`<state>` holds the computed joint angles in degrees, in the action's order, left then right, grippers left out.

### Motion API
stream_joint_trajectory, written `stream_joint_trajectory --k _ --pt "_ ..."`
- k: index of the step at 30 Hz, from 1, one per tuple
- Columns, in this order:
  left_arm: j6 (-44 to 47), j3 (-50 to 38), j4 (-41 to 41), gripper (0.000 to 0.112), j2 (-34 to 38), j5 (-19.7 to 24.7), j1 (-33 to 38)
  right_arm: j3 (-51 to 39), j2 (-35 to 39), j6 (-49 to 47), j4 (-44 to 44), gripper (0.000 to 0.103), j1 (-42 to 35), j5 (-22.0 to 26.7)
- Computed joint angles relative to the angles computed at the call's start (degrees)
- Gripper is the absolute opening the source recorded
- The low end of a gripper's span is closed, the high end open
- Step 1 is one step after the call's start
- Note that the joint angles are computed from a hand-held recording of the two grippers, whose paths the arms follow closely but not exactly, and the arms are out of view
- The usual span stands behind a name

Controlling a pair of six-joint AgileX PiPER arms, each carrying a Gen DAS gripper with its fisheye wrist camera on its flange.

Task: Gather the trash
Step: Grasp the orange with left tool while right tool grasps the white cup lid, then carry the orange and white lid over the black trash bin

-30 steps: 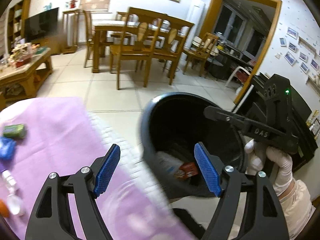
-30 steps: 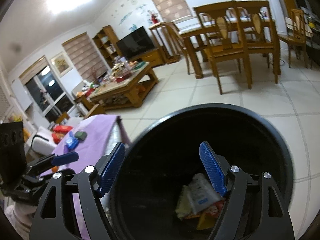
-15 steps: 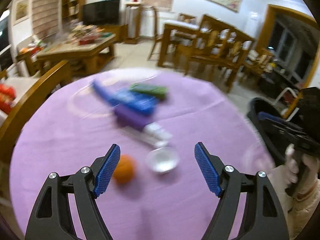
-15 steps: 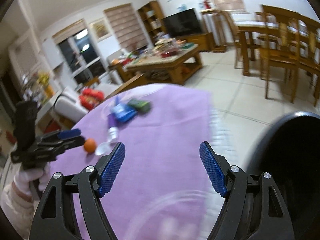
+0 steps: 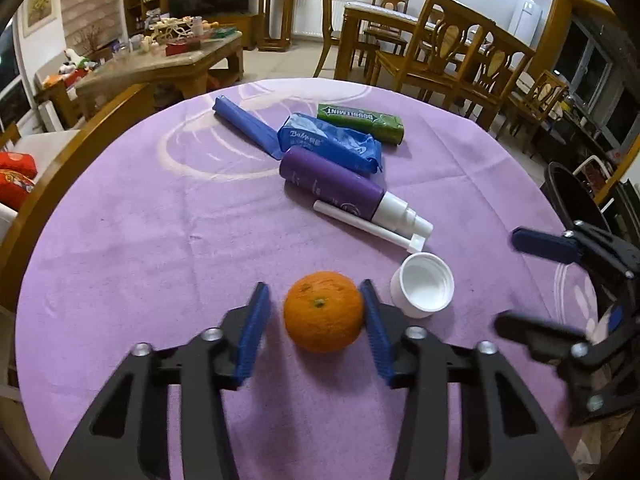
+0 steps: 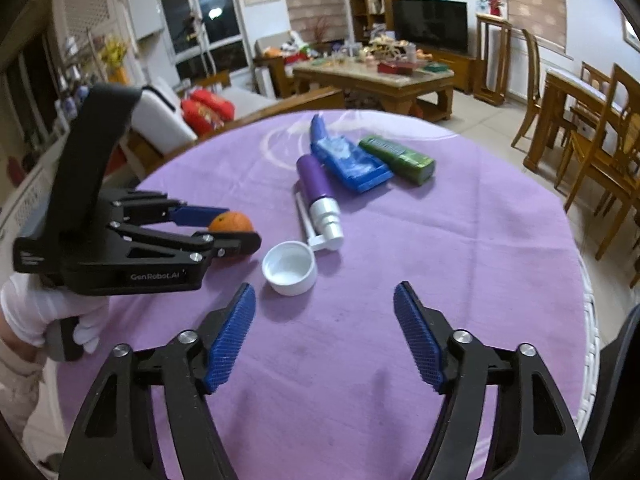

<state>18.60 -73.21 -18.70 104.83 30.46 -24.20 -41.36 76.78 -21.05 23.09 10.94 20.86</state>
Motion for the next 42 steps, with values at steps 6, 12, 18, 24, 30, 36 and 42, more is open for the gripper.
stream_joint_trajectory --k 6,12,18,24,30,36,42 --pt "7.21 2.35 -6.56 0.037 -1.41 -0.89 1.87 -4.15 6.21 9.90 -9.79 0.068 4.44 -0.42" --pt "13.69 5.24 -13.00 0.036 -3.62 -1.44 5.13 -8.42 12.06 18.93 -18.20 0.055 7.57 -0.29" --pt "17.30 6.60 -16.55 0.036 -5.43 -1.21 6.62 -11.76 15.63 25.56 -24.64 0.039 9.63 -0.07" --pt "18.65 6.93 -18.39 0.036 -5.92 -1.08 6.34 -12.13 15.46 22.88 -22.06 0.037 9.17 0.88" --pt "18.28 6.53 -18.35 0.036 -6.64 -1.08 4.49 -7.95 10.47 12.25 -10.54 0.037 4.86 0.14" --pt "14.20 5.41 -15.55 0.036 -7.40 -2.26 -0.72 -0.22 -1.37 -11.83 11.86 0.037 -7.79 2.43" --pt "6.75 0.88 -10.45 0.036 -5.70 -3.38 -9.39 4.07 -12.24 -29.46 23.64 0.037 -27.55 12.36"
